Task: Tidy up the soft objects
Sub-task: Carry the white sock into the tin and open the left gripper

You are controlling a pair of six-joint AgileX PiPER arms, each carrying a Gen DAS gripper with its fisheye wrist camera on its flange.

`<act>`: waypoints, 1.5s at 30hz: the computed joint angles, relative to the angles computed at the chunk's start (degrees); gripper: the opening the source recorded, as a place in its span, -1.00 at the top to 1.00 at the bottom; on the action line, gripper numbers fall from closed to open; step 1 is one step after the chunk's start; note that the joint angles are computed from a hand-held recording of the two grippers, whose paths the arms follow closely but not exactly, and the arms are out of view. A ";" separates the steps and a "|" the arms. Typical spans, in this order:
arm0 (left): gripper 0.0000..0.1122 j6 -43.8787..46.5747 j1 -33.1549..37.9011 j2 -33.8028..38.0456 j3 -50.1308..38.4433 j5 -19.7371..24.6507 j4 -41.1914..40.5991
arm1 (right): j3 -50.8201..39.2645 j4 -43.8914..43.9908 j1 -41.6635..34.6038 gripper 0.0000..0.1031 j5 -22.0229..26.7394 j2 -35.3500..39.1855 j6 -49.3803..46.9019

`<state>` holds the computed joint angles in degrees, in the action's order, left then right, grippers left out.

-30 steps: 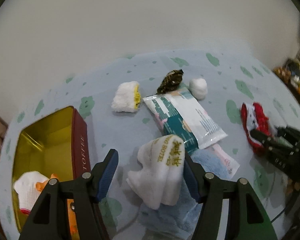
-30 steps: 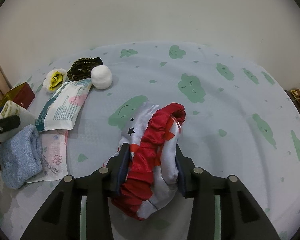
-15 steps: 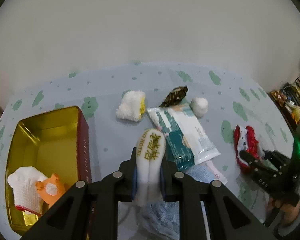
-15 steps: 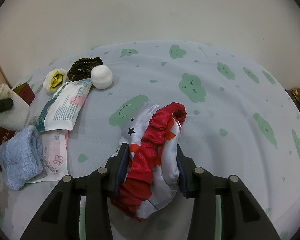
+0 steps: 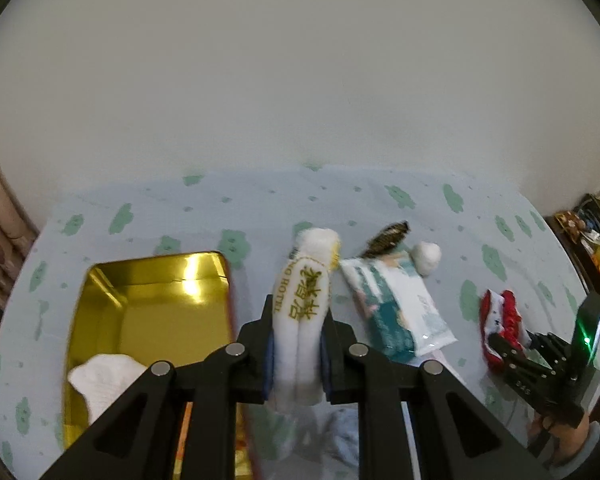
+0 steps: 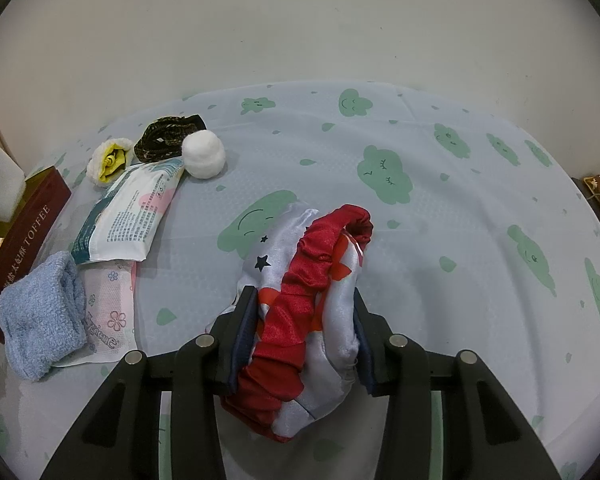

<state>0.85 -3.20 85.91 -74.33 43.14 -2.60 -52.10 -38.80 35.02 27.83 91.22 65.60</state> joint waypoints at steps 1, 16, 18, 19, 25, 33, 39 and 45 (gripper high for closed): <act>0.69 0.61 0.83 0.03 -0.50 0.38 0.11 | 0.04 0.05 -0.06 0.20 -0.04 -0.03 -0.08; 0.69 2.48 13.34 5.47 -7.24 2.45 3.48 | 0.08 -0.07 -0.09 0.20 -0.05 -0.01 -0.04; 0.69 2.69 14.49 7.22 -8.26 2.93 3.04 | 0.12 -0.07 -0.07 0.20 -0.05 -0.07 0.00; 0.69 2.95 15.04 8.19 -8.71 3.00 2.91 | 0.12 -0.07 -0.07 0.20 -0.05 -0.07 0.00; 0.69 2.25 16.92 12.97 -10.73 3.45 4.44 | 0.13 -0.10 -0.10 0.20 -0.09 -0.05 -0.01; 0.64 1.62 18.93 16.16 -11.76 3.30 4.58 | 0.08 -0.15 -0.08 0.19 -0.05 0.03 0.02; 0.49 0.80 19.99 17.17 -13.06 5.29 2.96 | 0.03 -0.19 -0.05 0.19 -0.02 0.08 0.08; 0.20 1.85 20.65 16.25 -13.10 5.89 0.70 | 0.00 -0.26 0.01 0.18 0.02 0.11 0.18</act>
<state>2.70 17.44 102.16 -87.44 49.03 -1.90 -52.10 -39.06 35.02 27.85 91.34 65.78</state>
